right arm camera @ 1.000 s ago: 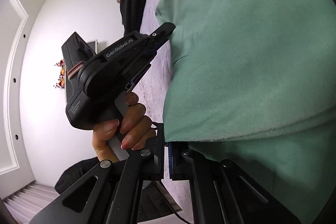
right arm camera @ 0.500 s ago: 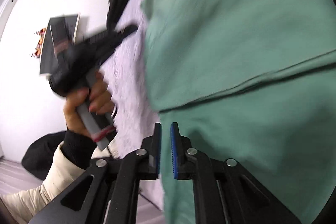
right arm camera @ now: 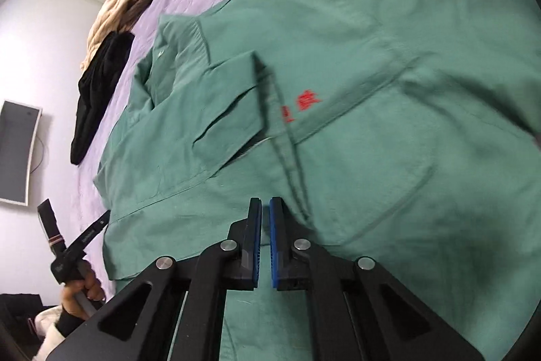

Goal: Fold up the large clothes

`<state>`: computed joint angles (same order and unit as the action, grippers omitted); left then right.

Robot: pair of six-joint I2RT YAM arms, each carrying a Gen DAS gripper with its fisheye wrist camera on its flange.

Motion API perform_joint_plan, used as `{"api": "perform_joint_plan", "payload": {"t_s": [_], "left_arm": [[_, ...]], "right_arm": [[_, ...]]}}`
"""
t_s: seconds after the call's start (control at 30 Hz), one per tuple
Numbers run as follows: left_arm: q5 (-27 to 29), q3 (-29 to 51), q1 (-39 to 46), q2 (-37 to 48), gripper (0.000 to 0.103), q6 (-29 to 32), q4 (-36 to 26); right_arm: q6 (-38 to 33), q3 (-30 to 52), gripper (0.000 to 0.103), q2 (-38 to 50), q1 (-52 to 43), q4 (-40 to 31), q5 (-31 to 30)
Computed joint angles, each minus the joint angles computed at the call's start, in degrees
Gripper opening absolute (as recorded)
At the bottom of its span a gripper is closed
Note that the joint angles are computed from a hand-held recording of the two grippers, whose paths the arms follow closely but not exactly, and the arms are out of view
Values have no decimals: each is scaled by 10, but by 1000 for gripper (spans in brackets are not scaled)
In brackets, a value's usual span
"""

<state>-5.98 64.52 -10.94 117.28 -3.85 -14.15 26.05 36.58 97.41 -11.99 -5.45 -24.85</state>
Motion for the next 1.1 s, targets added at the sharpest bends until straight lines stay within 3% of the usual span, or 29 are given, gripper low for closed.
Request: {"api": "perform_joint_plan", "payload": {"t_s": [0.07,0.13,0.2,0.3,0.5,0.53,0.57,0.6,0.8,0.9,1.1], "left_arm": [[-9,9,2,-5,6,-5,-26],[-27,18,2,-14,6,-12,-58],[-28,11,-4,-34,6,-16,-71],[-30,-7,-37,-64,6,-38,-90],[-22,-22,-151,-89,7,-120,-127],[-13,-21,-173,-88,15,-138,-129],[-5,-15,-188,-84,68,-152,-134],[-4,-3,-210,-75,99,-175,-145],[-17,85,-312,-2,102,-214,-166],[-16,163,-345,55,102,-233,-202],[-7,285,-389,140,102,-255,-254]], "right_arm": [[-18,-28,14,-44,-38,-30,-30],[-89,-21,29,-48,-115,-86,-76],[-150,-34,56,-58,-180,-120,-111],[-244,-34,62,-95,-266,-213,-143],[-380,19,70,-64,-397,-337,-177],[-398,30,70,-56,-414,-352,-178],[-412,42,71,-46,-431,-365,-180],[-433,58,74,-35,-452,-382,-181],[-501,161,82,41,-578,-435,-183],[-495,215,88,83,-632,-426,-186],[-436,355,88,210,-707,-429,-183]]}}
